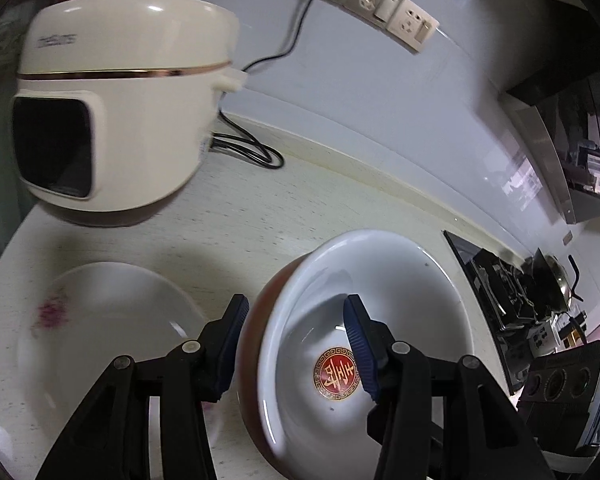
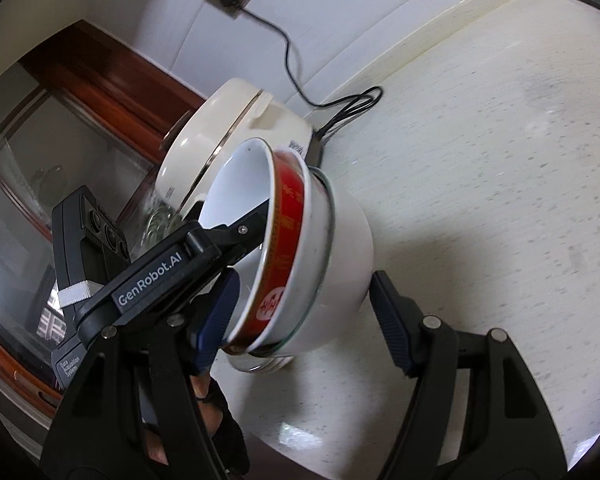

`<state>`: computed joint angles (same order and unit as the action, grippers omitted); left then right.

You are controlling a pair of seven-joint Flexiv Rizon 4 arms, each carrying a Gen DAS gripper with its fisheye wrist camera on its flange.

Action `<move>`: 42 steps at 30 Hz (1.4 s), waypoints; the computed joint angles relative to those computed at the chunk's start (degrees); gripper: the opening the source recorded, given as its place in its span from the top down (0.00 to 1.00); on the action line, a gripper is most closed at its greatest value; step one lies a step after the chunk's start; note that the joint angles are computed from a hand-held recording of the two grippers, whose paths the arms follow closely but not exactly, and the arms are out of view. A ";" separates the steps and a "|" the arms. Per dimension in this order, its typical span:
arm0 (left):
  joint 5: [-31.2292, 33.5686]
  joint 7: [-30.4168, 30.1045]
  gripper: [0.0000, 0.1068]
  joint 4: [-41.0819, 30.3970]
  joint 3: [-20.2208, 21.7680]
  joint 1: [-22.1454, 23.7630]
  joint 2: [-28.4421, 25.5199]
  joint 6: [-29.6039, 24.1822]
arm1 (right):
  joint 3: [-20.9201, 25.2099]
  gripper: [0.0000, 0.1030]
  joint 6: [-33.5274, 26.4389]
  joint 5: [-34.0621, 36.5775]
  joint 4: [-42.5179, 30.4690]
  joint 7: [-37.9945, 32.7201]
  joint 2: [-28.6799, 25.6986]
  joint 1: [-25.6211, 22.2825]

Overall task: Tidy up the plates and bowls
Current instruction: 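Carry the nested bowls with both grippers onto the flower plate stack, then open both grippers and pull both tools back from the stack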

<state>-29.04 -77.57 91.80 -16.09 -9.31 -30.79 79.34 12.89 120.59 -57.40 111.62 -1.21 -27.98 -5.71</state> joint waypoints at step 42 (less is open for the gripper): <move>-9.15 3.02 0.33 8.12 -3.64 10.17 1.53 7.11 | -26.83 0.23 14.03 -37.71 -30.40 42.06 -12.83 18.59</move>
<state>-38.19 -74.56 99.92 -19.73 0.86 -29.26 86.45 -13.94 134.62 -95.11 81.22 40.85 -40.81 12.88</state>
